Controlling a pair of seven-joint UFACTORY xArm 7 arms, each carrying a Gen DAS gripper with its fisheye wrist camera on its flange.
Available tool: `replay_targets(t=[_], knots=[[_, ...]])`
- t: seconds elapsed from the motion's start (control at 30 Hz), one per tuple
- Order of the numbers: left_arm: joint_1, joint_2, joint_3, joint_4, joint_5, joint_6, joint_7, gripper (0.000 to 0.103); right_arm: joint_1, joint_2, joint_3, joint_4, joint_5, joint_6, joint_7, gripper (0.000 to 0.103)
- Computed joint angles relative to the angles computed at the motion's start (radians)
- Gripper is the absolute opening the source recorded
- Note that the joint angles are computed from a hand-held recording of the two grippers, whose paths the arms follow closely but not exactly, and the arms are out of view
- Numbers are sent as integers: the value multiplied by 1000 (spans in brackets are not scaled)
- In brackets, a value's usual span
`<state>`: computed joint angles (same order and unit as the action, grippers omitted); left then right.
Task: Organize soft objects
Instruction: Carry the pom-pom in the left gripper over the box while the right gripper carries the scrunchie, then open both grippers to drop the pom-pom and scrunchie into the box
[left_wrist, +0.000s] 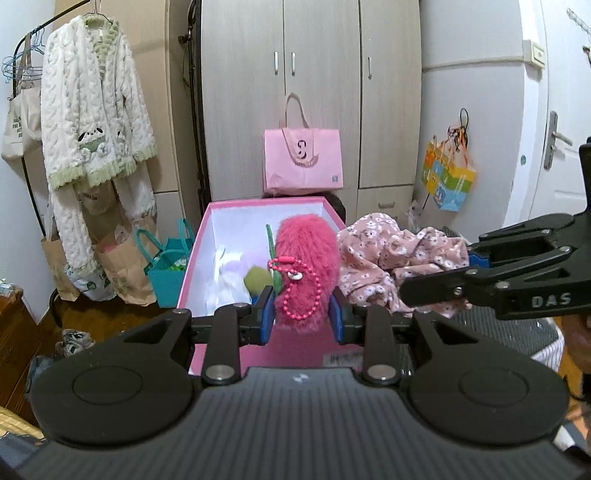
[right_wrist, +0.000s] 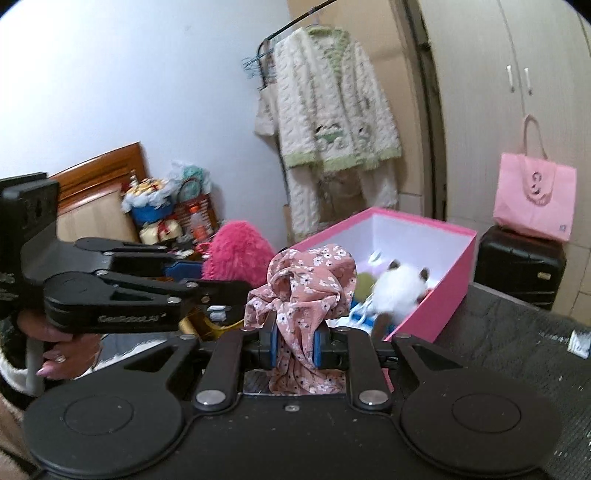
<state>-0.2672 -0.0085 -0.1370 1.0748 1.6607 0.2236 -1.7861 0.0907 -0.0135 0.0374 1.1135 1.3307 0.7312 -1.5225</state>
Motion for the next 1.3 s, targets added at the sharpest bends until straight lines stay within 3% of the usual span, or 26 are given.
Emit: replay_targets(t=[0.13, 0.3, 0.5, 0.63, 0.8, 0.87, 0.9, 0.93, 1.07, 1.1, 1.13, 1.3], knots=[[21, 68, 24, 81, -33, -64, 43, 29, 15, 57, 22, 69, 2, -101, 23, 23], [23, 161, 54, 177, -130, -53, 156, 29, 9, 141, 51, 170, -45, -166, 72, 23], [26, 295, 105, 299, -390, -76, 363, 29, 11, 287, 112, 311, -55, -363, 62, 23], [59, 383, 81, 387, -603, -73, 568, 29, -6, 374, 138, 413, -160, -367, 153, 23], [125, 496, -18, 515, -876, -3, 844, 32, 19, 496, 131, 564, -376, -323, 346, 23], [105, 525, 7, 553, -915, 7, 850, 45, 27, 545, 131, 622, -449, -306, 397, 23], [86, 537, 31, 568, -920, 8, 844, 58, 31, 571, 135, 650, -475, -314, 411, 23], [61, 546, 65, 583, -916, 12, 830, 63, 32, 592, 140, 674, -498, -319, 424, 30], [-17, 534, 166, 570, -915, 3, 801, 65, 40, 669, 139, 764, -603, -308, 522, 37], [-25, 523, 179, 553, -923, -13, 806, 66, 36, 673, 144, 765, -619, -318, 537, 45], [-35, 507, 193, 527, -928, -32, 809, 67, 28, 672, 157, 758, -626, -335, 542, 50], [-110, 434, 284, 422, -936, -88, 814, 70, -59, 590, 268, 624, -624, -437, 481, 53]])
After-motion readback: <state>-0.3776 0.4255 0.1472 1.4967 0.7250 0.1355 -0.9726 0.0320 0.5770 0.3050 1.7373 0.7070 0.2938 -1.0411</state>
